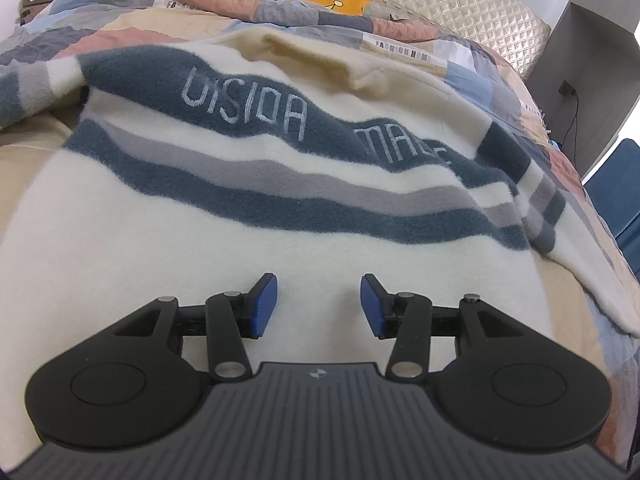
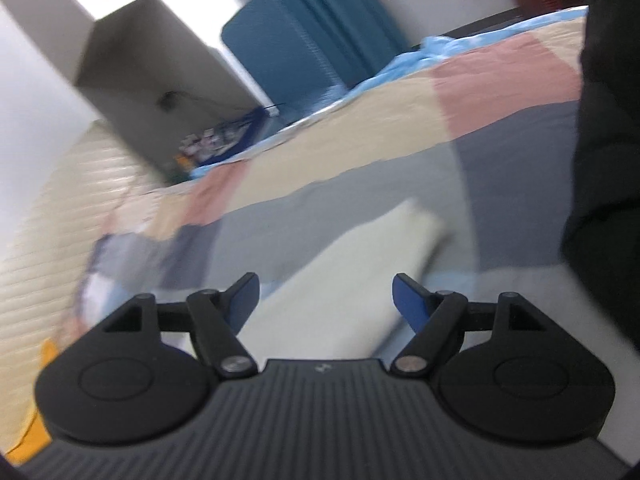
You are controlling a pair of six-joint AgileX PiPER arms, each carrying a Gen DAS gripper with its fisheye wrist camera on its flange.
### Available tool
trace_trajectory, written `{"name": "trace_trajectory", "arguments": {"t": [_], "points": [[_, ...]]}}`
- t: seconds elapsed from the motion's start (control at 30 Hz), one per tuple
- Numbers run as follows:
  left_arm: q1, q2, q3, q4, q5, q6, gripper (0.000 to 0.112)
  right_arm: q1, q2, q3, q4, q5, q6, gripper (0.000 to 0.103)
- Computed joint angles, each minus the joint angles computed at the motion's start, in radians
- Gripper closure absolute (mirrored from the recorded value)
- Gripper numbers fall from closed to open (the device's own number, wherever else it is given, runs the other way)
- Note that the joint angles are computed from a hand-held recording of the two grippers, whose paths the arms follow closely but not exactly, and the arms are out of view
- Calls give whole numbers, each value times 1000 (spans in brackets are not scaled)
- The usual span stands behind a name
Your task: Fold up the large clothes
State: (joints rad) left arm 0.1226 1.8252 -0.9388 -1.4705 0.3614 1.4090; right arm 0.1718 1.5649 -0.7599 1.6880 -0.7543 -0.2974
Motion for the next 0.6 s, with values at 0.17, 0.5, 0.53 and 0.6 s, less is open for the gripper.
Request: {"name": "trace_trajectory", "arguments": {"t": [0.17, 0.5, 0.53, 0.6], "points": [[3, -10, 18, -44, -9, 47, 60, 159, 20, -57, -56, -78, -71, 27], [-6, -51, 43, -60, -71, 108, 60, 445, 145, -141, -215, -39, -190, 27], [-10, -54, 37, -41, -79, 94, 60, 457, 157, -156, -222, -37, -226, 27], [-13, -58, 15, 30, -81, 24, 60, 474, 173, -183, -221, -41, -288, 27]]}}
